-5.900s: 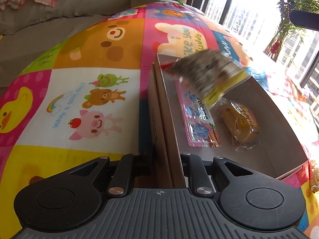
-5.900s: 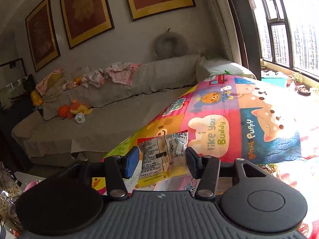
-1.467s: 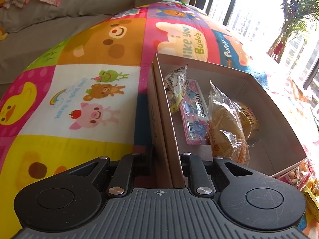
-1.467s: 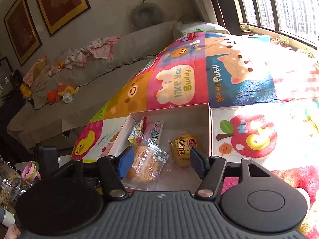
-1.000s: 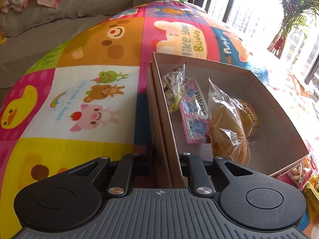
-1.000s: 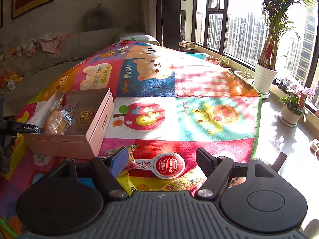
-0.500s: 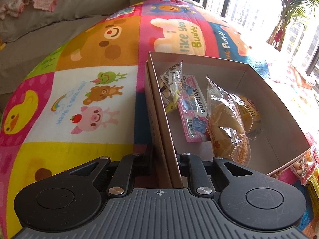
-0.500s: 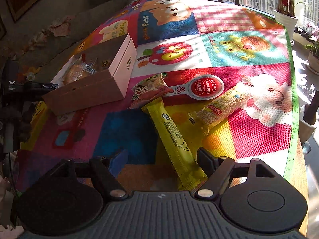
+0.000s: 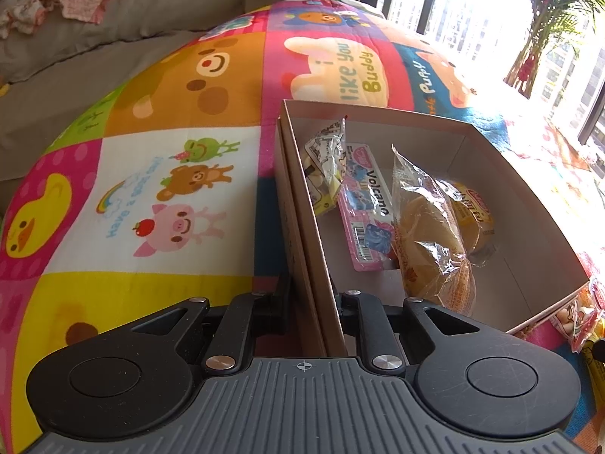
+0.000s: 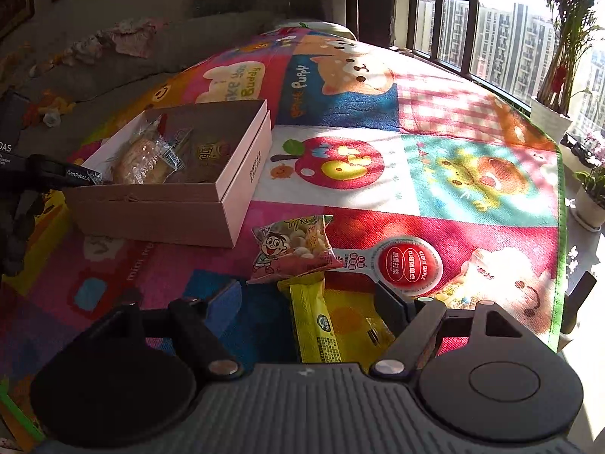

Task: Organize objects
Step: 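Grasp the green-topped cartoon biscuit bag with the right tool, then carry the biscuit bag into the pink box and release it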

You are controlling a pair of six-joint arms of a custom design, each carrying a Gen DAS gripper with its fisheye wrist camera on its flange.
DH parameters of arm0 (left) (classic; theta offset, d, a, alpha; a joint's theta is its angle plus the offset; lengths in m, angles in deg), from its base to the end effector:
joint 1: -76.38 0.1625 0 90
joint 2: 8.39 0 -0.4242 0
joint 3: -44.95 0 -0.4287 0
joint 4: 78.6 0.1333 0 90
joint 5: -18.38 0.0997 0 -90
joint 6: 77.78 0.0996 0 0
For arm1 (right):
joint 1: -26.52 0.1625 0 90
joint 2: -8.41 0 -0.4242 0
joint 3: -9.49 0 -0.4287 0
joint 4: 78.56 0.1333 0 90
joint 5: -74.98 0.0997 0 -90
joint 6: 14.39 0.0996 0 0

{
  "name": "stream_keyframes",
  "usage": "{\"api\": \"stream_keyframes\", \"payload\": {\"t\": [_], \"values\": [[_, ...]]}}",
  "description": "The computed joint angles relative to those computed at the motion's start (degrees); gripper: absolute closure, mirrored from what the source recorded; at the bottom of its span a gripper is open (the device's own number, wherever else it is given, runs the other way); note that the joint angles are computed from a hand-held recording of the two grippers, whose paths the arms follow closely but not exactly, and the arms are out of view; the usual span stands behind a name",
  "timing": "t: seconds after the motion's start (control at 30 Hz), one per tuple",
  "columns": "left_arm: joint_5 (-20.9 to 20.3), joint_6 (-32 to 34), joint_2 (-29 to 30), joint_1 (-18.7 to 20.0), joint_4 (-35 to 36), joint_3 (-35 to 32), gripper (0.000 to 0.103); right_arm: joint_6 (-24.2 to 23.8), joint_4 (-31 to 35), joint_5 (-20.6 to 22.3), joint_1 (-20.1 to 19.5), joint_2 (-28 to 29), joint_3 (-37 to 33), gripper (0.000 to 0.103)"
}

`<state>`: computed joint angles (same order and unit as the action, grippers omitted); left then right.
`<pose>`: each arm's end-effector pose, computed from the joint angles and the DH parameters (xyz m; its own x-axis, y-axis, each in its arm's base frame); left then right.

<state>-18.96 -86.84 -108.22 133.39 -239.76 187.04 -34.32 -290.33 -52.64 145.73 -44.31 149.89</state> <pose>-0.0185 -0.4188 0.2875 -0.7841 -0.1078 -0.6113 0.3577 0.7264 -0.5869 0.2590 -0.3147 0.0622 -0.6692 -0.3290 0.6663 -0.6725 0.6496 -0.3546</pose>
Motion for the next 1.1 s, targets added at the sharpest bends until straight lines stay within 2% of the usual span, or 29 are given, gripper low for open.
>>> {"api": "stream_keyframes", "payload": {"t": [0.13,0.27,0.3,0.33,0.43,0.5,0.63,0.8,0.87,0.97,1.1], "values": [[-0.02,0.02,-0.02,0.0,-0.01,0.02,0.085,-1.43,3.04,0.13,-1.63,3.67,-5.69,0.025],[-0.3,0.27,0.0,0.11,-0.63,0.14,0.085,0.34,8.87,0.4,-3.16,5.0,-8.8,0.027],[-0.43,0.42,0.02,0.19,-0.98,0.2,0.085,-0.24,8.35,-0.2,-2.89,5.45,-8.93,0.032],[-0.49,0.42,0.0,0.22,-1.1,0.23,0.085,-0.55,8.6,-0.54,-2.53,5.34,-8.71,0.048],[-0.53,0.51,0.02,0.26,-1.42,0.3,0.085,2.13,11.99,1.46,-1.81,2.14,-6.51,0.054],[-0.75,0.64,0.0,0.4,-1.78,0.35,0.085,3.29,14.13,1.14,-0.24,-0.25,-4.57,0.054],[-0.98,0.75,0.0,0.53,-1.91,0.3,0.085,7.08,21.1,3.5,2.48,-6.82,-0.73,0.054],[-1.25,0.68,-0.09,0.64,-1.74,0.24,0.085,9.22,27.85,4.93,8.04,-12.98,1.03,0.054],[-1.34,0.61,-0.08,0.67,-1.61,0.17,0.085,9.37,26.75,5.92,10.11,-14.59,0.38,0.054],[-1.44,0.47,-0.24,0.7,-1.45,0.21,0.085,9.04,21.4,8.79,12.39,-16.5,-1.83,0.054],[-1.52,0.49,-0.39,0.73,-1.51,0.31,0.085,5.34,12.86,11.62,13.96,-14.95,-6.18,0.054]]}}
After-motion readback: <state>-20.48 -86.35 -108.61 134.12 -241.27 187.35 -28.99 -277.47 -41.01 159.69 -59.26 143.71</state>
